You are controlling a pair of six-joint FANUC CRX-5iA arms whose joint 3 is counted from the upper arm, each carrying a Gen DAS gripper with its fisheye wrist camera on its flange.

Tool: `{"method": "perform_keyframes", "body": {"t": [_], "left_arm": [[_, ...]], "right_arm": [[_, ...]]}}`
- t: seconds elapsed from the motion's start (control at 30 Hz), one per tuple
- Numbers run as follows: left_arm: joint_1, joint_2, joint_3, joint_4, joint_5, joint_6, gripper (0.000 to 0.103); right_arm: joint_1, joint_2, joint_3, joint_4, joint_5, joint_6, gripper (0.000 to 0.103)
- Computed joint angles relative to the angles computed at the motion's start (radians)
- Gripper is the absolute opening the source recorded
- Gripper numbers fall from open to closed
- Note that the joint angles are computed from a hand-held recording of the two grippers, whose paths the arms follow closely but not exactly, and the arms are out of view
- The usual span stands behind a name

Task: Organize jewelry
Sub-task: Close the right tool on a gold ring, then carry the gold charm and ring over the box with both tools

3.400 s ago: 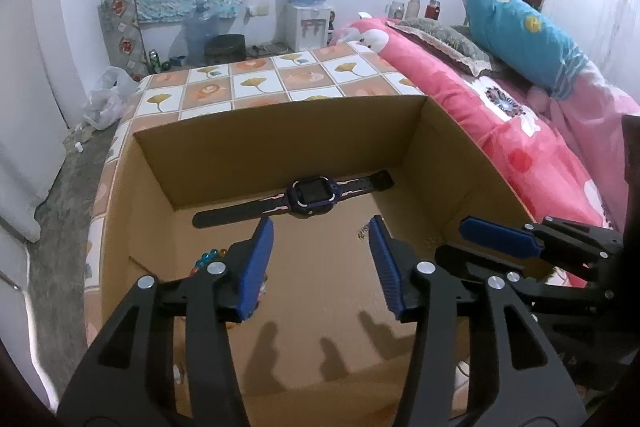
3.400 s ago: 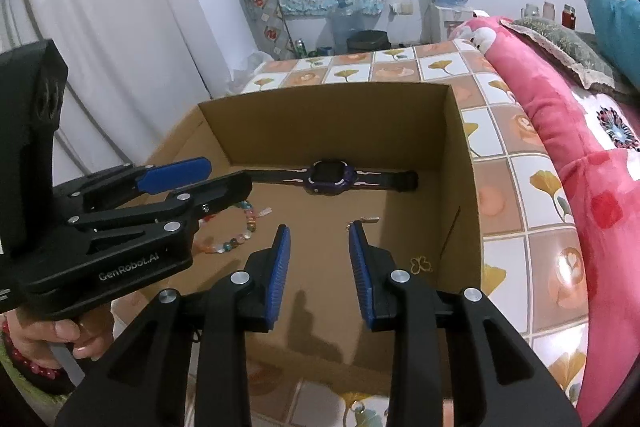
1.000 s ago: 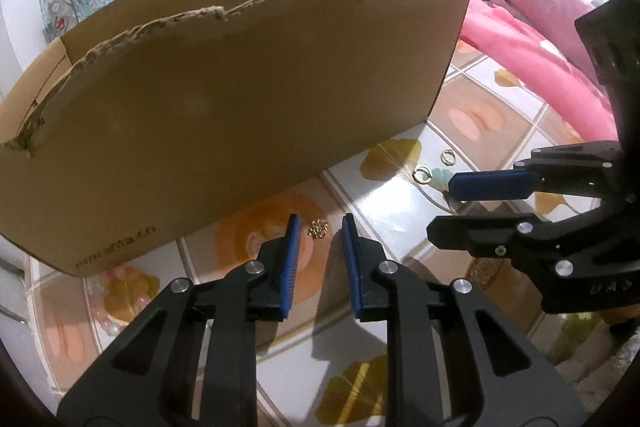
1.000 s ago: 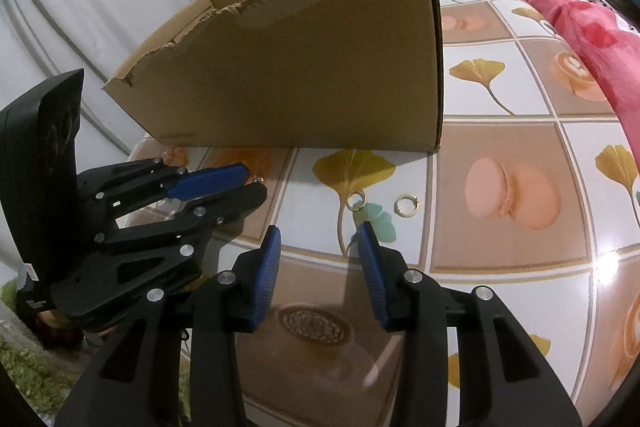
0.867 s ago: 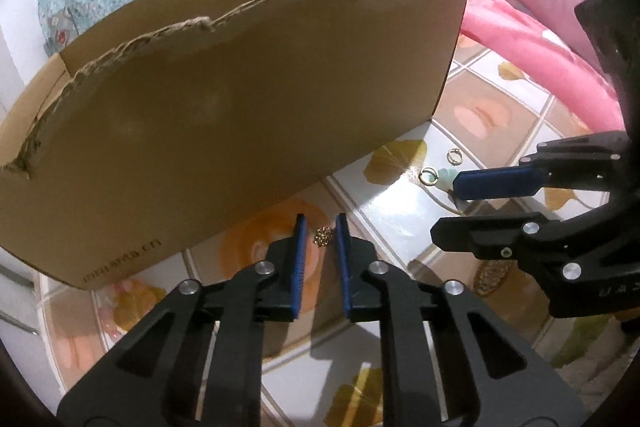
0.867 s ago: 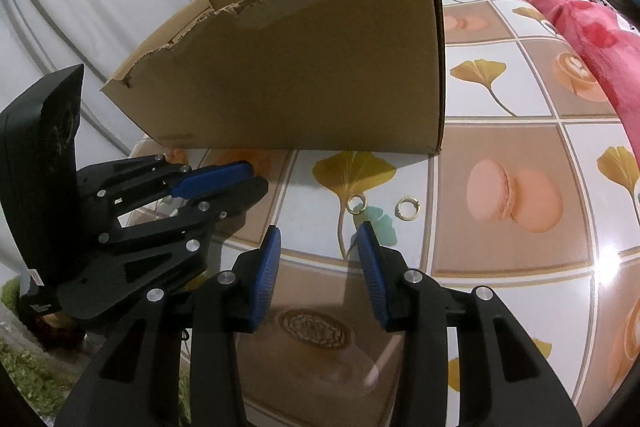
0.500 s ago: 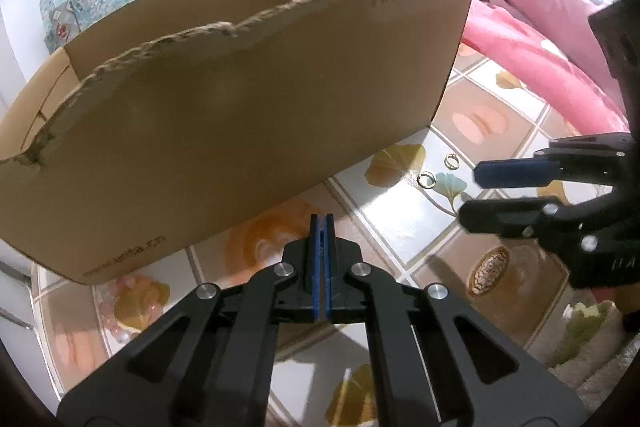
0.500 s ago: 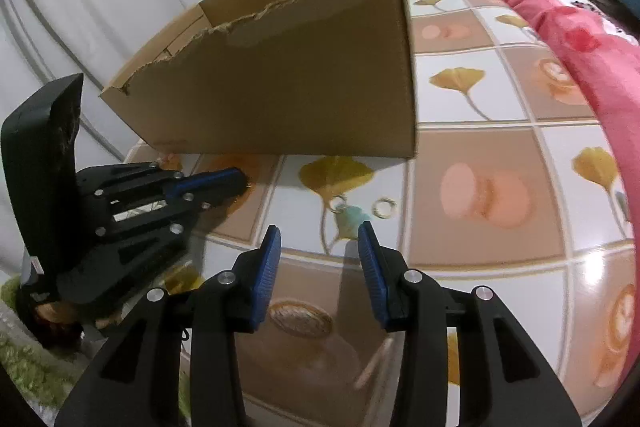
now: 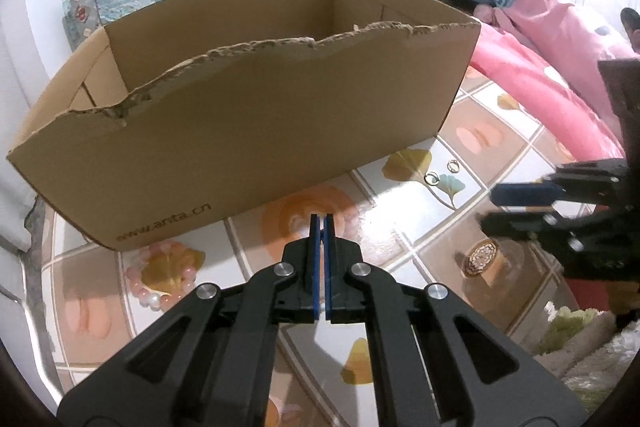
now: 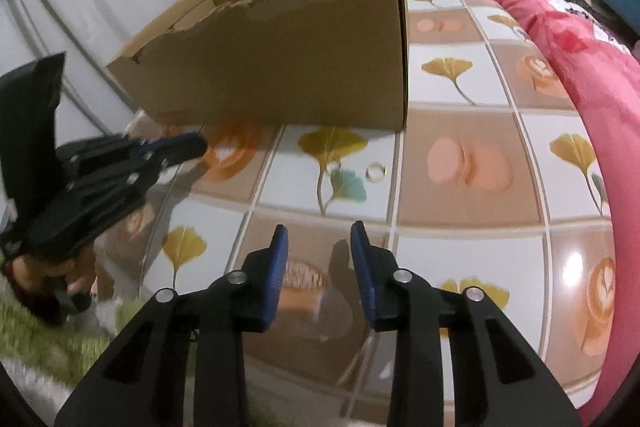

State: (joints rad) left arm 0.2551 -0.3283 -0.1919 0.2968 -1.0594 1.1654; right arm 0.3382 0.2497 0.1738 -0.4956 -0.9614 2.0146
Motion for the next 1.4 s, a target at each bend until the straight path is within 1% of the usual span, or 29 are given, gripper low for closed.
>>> {"method": "perform_keyframes", "body": {"t": [0.17, 0.3, 0.43, 0.73, 0.9, 0.97, 1.07, 1.2, 1.33, 1.4], "left_arm": [[0.010, -0.023, -0.022, 0.023, 0.007, -0.008, 0.001], [0.019, -0.042, -0.047, 0.048, 0.012, -0.033, 0.001], [0.039, -0.051, -0.066, 0.076, 0.004, -0.061, 0.001], [0.055, -0.052, -0.084, 0.106, 0.009, -0.074, 0.001], [0.062, -0.054, -0.092, 0.116, 0.014, -0.078, 0.001], [0.063, -0.057, -0.096, 0.117, 0.015, -0.078, 0.001], [0.065, -0.062, -0.097, 0.121, 0.018, -0.074, 0.001], [0.077, -0.074, -0.098, 0.136, 0.022, -0.079, 0.001], [0.115, -0.096, -0.100, 0.203, 0.019, -0.119, 0.001], [0.139, -0.105, -0.100, 0.256, 0.015, -0.150, 0.001]], "right_arm": [[0.038, 0.022, 0.003, 0.063, 0.049, -0.037, 0.021], [0.079, 0.031, -0.015, 0.138, 0.106, -0.061, 0.019], [0.117, 0.035, -0.037, 0.222, 0.172, -0.113, 0.014], [0.149, 0.048, -0.044, 0.299, 0.218, -0.192, 0.014], [0.164, 0.034, -0.074, 0.328, 0.249, -0.209, 0.013], [0.165, 0.032, -0.077, 0.327, 0.255, -0.202, 0.012], [0.157, 0.031, -0.066, 0.298, 0.239, -0.193, 0.012], [0.147, -0.003, -0.087, 0.268, 0.248, -0.164, 0.012], [0.127, -0.057, -0.096, 0.178, 0.255, -0.068, 0.012], [0.116, -0.083, -0.096, 0.128, 0.256, -0.016, 0.012]]}}
